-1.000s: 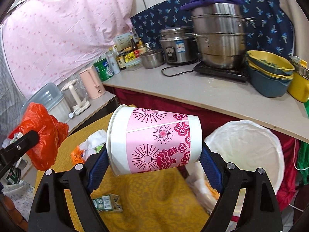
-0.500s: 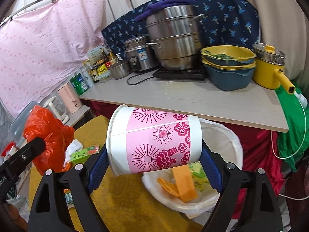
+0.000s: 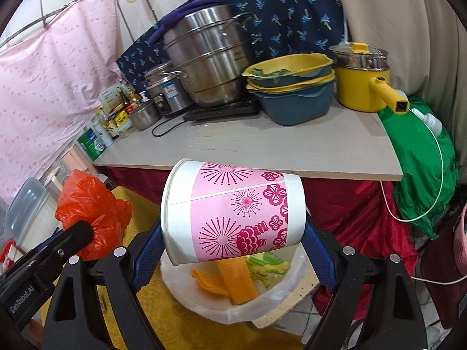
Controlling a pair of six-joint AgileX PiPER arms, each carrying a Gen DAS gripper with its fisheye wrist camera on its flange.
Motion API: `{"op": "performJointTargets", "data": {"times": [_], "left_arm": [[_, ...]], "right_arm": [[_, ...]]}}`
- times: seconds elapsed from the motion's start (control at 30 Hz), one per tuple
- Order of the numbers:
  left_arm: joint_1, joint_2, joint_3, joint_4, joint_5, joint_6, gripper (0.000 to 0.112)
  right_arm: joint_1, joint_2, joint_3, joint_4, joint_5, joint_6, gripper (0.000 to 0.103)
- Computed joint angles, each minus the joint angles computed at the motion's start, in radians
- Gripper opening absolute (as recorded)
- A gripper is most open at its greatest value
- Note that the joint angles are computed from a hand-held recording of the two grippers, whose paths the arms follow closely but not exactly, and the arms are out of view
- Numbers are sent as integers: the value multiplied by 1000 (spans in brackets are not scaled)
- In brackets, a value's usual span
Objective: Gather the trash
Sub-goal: 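Carry the pink cup and red bag toward the trash bin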
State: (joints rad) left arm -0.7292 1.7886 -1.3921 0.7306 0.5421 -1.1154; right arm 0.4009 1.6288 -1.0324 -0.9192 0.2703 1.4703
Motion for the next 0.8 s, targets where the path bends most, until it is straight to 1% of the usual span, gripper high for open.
{"op": "performJointTargets", "data": {"times": [0.17,0.37,0.5,0.63,0.67,0.8], "left_arm": [[-12,73,-73,-55,14,56,37],[-18,136,-136,-108,26,108,37],[-7,172,-170,-171,23,161,37],[-2,194,-189,-173,16,160,37],[-2,200,-195,-170,18,158,39],[8,210,-201,-181,17,158,51]], "right_arm": [[-54,-7,49,-16,-41,22,83],[-93,1,67,-22,-74,24,83],[-107,15,69,-12,-91,14,83],[-116,27,67,-6,-99,8,83],[-118,32,66,-6,-102,8,83],[-122,47,59,14,-108,-11,83]]}}
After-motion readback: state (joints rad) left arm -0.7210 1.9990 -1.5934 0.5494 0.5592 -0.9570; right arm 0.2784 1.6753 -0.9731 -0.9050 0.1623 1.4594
